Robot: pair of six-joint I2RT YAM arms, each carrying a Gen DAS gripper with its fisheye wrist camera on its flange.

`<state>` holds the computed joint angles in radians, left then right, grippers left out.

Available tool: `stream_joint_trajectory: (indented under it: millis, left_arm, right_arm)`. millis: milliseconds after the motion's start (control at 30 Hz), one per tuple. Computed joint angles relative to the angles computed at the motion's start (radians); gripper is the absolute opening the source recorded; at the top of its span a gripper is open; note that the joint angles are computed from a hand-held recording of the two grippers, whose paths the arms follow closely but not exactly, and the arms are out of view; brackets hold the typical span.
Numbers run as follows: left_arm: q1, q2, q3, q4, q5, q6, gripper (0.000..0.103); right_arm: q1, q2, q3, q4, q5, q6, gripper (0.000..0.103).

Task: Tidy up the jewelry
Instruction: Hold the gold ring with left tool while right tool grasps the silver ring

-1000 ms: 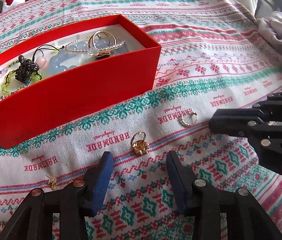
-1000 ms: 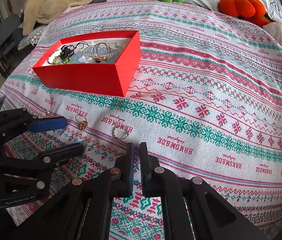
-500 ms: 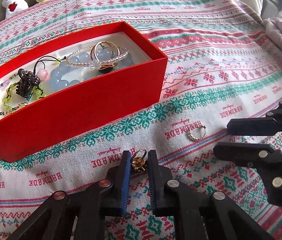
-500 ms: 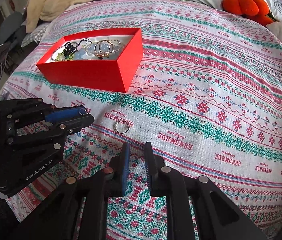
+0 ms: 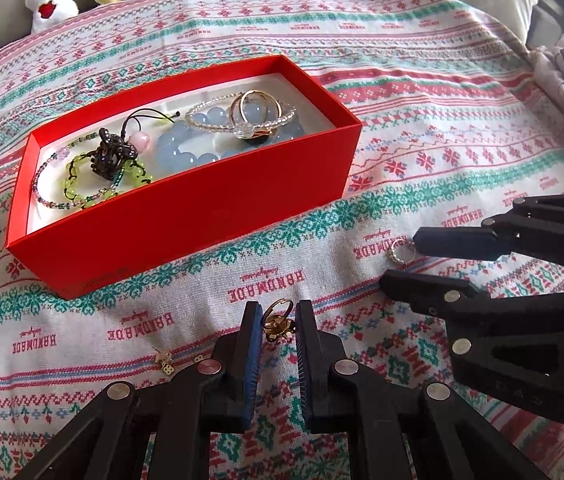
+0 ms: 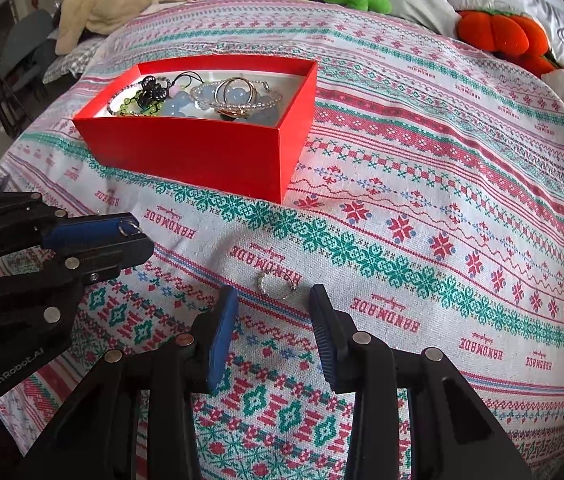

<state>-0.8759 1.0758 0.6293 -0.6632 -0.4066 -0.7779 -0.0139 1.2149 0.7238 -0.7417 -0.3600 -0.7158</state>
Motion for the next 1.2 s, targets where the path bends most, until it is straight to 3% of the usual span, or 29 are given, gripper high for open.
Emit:
stream_joint_trajectory:
  millis: [167,433,467,600,733,833,867,900,967,1200]
  left_arm:
    - [0.005,-0.015,0.000,-0.014,0.005,-0.001,0.011]
    - [0.018,-0.050,0.009,-0.067,0.020,-0.011,0.011]
    - [0.022,-0.057,0.010,-0.074,0.024,-0.013,0.011]
    - [0.035,-0.096,0.012,-0.112,0.035,-0.027,0.011]
    - [0.057,-0.149,0.010,-0.157,0.051,-0.042,0.011]
    - [0.062,-0.168,0.007,-0.176,0.058,-0.048,0.011]
    - [0.061,-0.170,0.005,-0.179,0.058,-0.049,0.011]
    - [0.060,-0.172,0.003,-0.181,0.060,-0.051,0.011]
    - [0.059,-0.170,0.000,-0.182,0.065,-0.055,0.011]
    - [0.056,-0.148,-0.003,-0.167,0.079,-0.050,0.011]
  right_arm:
    - [0.037,-0.019,-0.009,0.009,0.022,0.017,0.020]
    - [0.073,-0.039,-0.004,-0.006,0.057,0.055,0.015]
    - [0.079,-0.035,0.004,-0.020,0.061,0.056,0.004]
    - [0.097,-0.042,0.017,-0.055,0.071,0.066,0.004]
    - [0.032,-0.025,0.082,-0.130,-0.035,0.043,0.004]
    - [-0.025,0.018,0.137,-0.181,-0.087,0.032,0.009]
    - [-0.036,0.032,0.146,-0.186,-0.087,0.032,0.021]
    - [-0.046,0.043,0.146,-0.182,-0.086,0.031,0.040]
    - [-0.052,0.050,0.130,-0.161,-0.080,0.027,0.056]
    - [0.091,-0.044,-0.033,0.020,0.061,0.046,0.053]
